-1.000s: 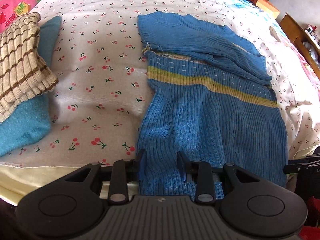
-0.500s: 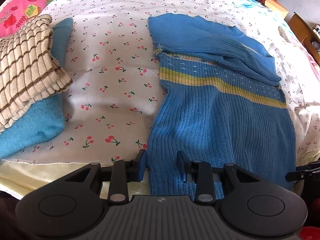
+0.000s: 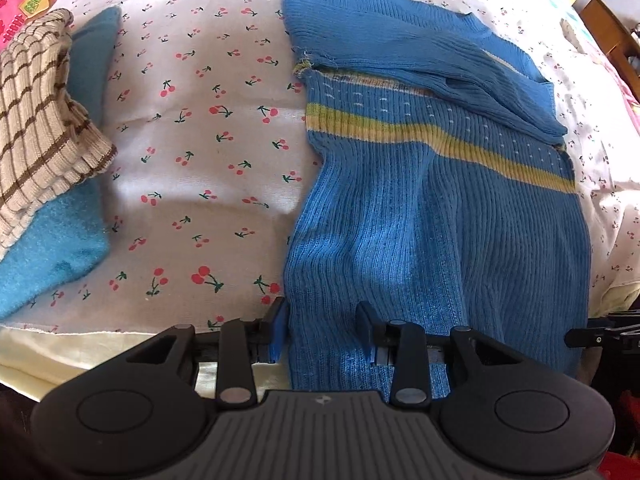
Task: Fold small clothes
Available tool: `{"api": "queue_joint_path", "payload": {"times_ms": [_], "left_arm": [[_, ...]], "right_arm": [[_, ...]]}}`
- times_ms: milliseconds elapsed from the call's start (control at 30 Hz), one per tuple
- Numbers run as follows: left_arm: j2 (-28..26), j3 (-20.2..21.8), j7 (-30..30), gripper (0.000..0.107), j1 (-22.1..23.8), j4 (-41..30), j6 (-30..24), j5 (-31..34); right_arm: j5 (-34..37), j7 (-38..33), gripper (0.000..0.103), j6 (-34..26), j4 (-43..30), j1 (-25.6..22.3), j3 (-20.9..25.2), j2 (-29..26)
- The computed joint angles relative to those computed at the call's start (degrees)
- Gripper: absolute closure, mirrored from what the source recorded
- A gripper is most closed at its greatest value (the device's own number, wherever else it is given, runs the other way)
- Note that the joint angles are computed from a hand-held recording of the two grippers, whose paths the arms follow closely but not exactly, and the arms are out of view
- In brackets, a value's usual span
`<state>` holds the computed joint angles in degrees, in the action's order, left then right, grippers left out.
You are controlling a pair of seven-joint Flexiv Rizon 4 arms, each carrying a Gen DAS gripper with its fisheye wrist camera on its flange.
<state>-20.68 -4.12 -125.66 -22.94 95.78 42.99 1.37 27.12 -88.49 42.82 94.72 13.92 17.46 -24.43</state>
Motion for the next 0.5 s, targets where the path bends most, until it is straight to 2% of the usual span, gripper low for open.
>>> {"api": "queue_joint_path", "payload": {"times_ms": [133, 400, 500], "left_arm": [[0.5, -1.0, 2.2, 0.066, 1.1, 0.8, -0.5, -3.4], [-0.6, -0.3, 1.1, 0.067, 1.1, -0.1, -2.6, -2.5], [-0.3, -1.4, 2.9, 0.065, 2.3, 1.1, -1.5, -6.4]], "right_arm": [[0.9, -1.1, 0.061, -0.3, 0.0, -0.4, 0.4, 0.3], [2.0, -1.6, 0.061, -1.2, -0.8, -0.3, 0.3, -0.2], [2.9, -1.5, 0.061, -1.0, -0.6, -0.6, 0.4, 0.0]]}}
